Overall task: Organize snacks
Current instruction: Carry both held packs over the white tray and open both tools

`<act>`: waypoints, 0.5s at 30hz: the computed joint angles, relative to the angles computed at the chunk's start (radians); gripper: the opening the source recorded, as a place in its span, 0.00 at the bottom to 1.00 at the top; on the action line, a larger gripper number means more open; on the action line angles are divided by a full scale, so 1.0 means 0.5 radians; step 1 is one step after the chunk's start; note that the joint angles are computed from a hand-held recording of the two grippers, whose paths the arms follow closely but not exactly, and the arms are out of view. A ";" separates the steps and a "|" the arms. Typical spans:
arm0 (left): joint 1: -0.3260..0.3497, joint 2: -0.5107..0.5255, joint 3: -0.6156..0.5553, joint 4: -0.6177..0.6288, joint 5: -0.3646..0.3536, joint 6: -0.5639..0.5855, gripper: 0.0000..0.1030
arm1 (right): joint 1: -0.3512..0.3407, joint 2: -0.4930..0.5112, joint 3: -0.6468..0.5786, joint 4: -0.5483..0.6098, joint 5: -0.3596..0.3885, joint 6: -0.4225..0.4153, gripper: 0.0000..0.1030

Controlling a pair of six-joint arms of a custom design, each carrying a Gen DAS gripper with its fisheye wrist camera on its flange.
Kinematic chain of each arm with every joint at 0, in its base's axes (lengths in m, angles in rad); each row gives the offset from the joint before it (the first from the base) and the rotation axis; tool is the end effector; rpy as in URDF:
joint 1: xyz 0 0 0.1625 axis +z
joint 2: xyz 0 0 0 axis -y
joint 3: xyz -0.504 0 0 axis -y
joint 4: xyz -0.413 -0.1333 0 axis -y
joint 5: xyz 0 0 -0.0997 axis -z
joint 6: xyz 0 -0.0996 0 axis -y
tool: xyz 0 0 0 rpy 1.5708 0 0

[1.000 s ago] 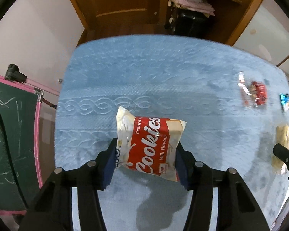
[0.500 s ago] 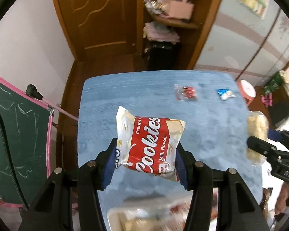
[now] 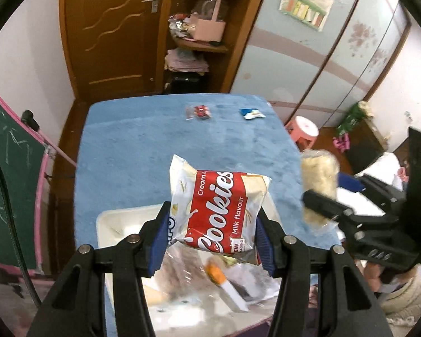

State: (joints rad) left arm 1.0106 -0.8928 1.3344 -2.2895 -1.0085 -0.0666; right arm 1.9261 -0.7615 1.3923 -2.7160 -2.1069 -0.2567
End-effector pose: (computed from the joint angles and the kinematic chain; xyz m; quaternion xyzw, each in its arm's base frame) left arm -0.2717 -0.7839 0.3247 0.1953 0.9321 -0.2109 0.2205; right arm 0.3651 -0.7469 0.2412 0.2167 -0.9095 0.2576 0.2437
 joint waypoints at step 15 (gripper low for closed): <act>0.030 0.067 0.251 -0.178 0.050 -0.169 0.53 | -0.030 -0.017 0.312 -0.071 -0.088 -0.058 0.63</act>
State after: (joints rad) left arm 1.0257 -0.8593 1.4598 -2.3786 -0.9833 -0.1510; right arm 1.9111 -0.7702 1.5482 -2.7516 -2.1507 -0.2855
